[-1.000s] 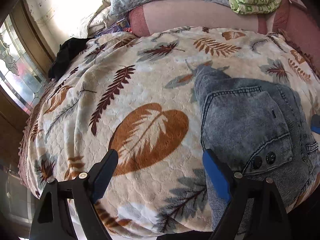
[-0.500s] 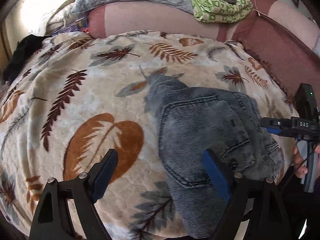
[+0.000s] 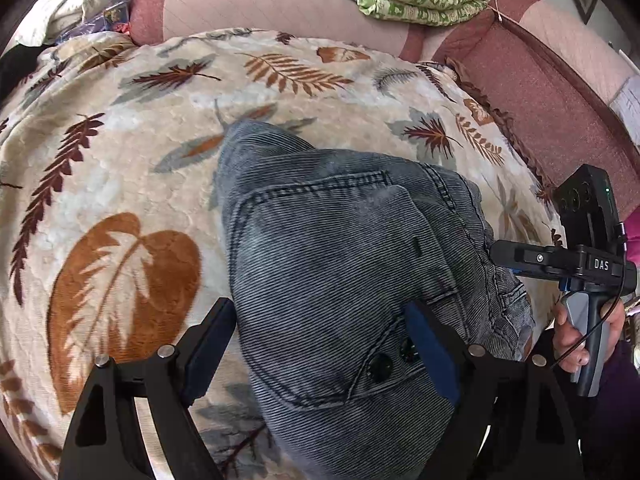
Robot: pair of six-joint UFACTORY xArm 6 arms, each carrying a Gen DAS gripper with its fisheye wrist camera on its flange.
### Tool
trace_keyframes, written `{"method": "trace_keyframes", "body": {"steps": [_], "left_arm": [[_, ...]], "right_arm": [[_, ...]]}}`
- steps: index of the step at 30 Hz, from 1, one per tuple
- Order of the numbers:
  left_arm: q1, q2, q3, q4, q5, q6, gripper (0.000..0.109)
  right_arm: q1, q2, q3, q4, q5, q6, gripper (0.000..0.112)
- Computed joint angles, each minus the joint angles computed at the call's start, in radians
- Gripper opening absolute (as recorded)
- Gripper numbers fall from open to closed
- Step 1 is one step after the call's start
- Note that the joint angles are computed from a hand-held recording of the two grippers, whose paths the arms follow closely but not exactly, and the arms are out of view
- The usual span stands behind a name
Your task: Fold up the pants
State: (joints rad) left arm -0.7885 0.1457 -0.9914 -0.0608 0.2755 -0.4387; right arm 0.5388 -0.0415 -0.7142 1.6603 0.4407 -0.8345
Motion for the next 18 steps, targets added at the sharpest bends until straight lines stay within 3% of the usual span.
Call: {"method": "trace_keyframes", "body": {"steps": [10,15,18], "left_arm": [[-0.006,0.015,-0.025,0.098,0.016,-0.070,0.085],[-0.012,0.019,-0.043,0.176,0.041,-0.110,0.075],[-0.014,0.023,-0.054,0.189,0.050,-0.115,0.070]], "right_arm": [[-0.019,0.015,-0.009,0.042,0.068,-0.043,0.081],[-0.008,0.021,-0.021,0.016,0.064,-0.050,0.072],[0.007,0.025,-0.027,0.000,0.041,-0.048,0.058]]}}
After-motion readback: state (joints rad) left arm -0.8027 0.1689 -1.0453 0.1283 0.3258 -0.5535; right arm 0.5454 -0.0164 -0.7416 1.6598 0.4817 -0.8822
